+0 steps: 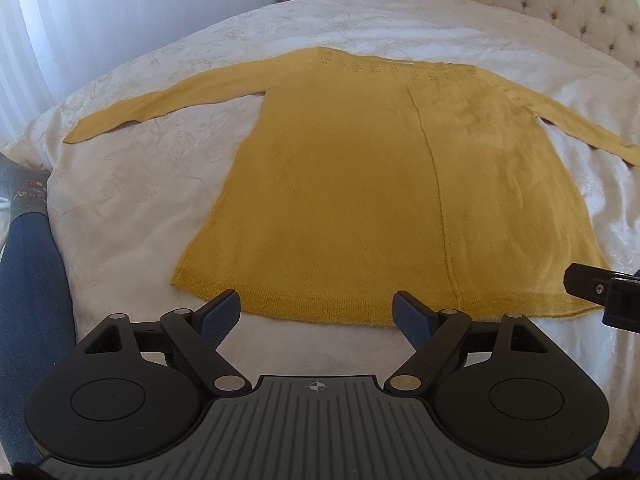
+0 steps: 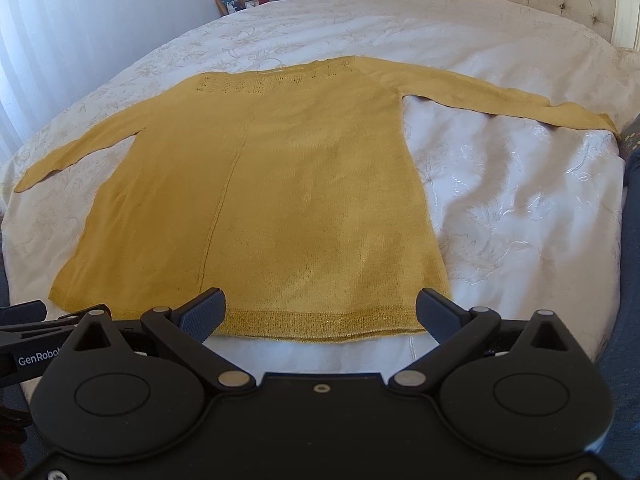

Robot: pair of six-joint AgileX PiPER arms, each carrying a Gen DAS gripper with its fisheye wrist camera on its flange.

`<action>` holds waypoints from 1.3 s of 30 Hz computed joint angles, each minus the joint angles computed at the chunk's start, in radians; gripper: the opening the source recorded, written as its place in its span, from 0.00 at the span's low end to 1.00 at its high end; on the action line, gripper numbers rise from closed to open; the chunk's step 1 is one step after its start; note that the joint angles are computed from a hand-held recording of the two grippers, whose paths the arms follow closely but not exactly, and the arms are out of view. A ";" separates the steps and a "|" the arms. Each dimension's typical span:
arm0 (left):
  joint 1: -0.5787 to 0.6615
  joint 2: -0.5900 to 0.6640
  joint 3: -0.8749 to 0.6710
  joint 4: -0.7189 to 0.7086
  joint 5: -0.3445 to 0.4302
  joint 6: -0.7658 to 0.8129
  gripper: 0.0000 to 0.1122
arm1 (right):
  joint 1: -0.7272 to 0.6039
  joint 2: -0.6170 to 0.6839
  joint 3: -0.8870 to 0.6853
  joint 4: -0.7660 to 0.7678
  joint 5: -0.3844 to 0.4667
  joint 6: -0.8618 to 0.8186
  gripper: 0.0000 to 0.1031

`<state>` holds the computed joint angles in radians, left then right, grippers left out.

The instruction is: Fold small clothes

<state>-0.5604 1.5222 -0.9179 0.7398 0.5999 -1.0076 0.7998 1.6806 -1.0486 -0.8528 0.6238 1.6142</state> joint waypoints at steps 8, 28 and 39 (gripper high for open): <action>0.012 0.009 0.003 0.068 -0.041 -0.019 0.74 | -0.076 -0.005 0.032 0.113 -0.133 -0.098 0.79; 0.094 0.155 -0.145 0.161 -0.194 -0.004 0.59 | -0.396 -0.013 0.030 0.329 -0.237 -0.537 0.47; 0.121 0.354 -0.404 0.053 -0.151 0.080 0.59 | -0.738 0.145 -0.210 0.373 -0.197 -0.829 0.47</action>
